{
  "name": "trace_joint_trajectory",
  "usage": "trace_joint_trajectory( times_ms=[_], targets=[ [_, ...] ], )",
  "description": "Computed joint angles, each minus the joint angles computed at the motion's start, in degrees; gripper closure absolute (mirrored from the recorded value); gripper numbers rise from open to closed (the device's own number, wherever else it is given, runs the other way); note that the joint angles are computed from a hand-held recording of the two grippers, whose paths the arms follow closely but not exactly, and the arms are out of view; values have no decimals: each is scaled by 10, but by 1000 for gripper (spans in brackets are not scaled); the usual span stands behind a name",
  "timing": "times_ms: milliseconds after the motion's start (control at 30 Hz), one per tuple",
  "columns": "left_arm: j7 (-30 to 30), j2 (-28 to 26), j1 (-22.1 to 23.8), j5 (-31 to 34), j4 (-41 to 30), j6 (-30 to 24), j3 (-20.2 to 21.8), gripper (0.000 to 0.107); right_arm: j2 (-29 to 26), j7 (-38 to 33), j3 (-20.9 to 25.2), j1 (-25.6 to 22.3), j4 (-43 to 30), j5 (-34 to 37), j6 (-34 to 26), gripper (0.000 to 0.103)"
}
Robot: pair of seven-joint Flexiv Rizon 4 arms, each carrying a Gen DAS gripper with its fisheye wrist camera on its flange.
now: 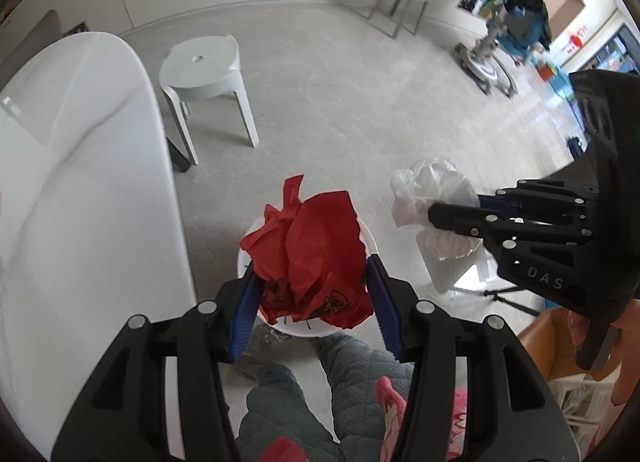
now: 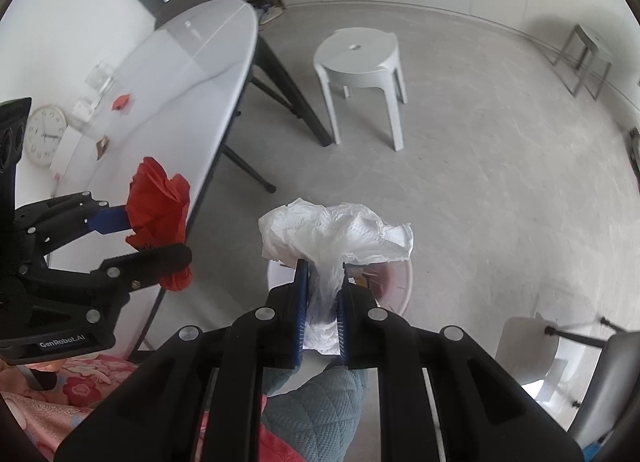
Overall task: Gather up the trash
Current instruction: 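Carry the red paper and white tissue to the bin and release both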
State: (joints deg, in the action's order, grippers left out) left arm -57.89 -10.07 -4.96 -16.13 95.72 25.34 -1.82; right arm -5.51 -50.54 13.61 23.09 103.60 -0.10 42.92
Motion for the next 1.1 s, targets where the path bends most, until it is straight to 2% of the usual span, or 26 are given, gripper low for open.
trace_joint_trajectory(
  times_ms=[100,133,300,567,800,833,900,933,967,1033,1100],
  targets=[
    [-13,-6,-6,18,-6,-6,-2,22,5,3,1,-2,8,5,3,89],
    [-13,-4,-7,18,-4,-4,-2,19,6,3,1,-2,9,7,3,89],
    [3,4,0,13,4,-7,3,13,7,-2,1,-3,11,15,2,88],
    [7,20,6,12,11,6,8,13,-6,-9,0,0,2,10,-10,87],
    [10,28,18,10,13,8,15,13,-39,-30,4,10,-21,5,-27,85],
    [8,29,19,9,13,7,16,13,-43,-39,5,10,-25,9,-31,81],
    [4,29,22,7,13,5,16,13,-54,-46,7,15,-35,12,-41,54],
    [2,29,23,7,12,5,17,13,-55,-35,4,19,-33,-2,-44,28],
    [0,29,24,7,11,5,17,13,-57,-19,1,26,-31,-26,-47,11],
    [-1,30,25,8,13,8,18,13,-61,5,-4,35,-33,-61,-61,2],
    [-2,31,28,6,13,10,19,13,-64,1,-1,31,-40,-49,-69,2]
  ],
)
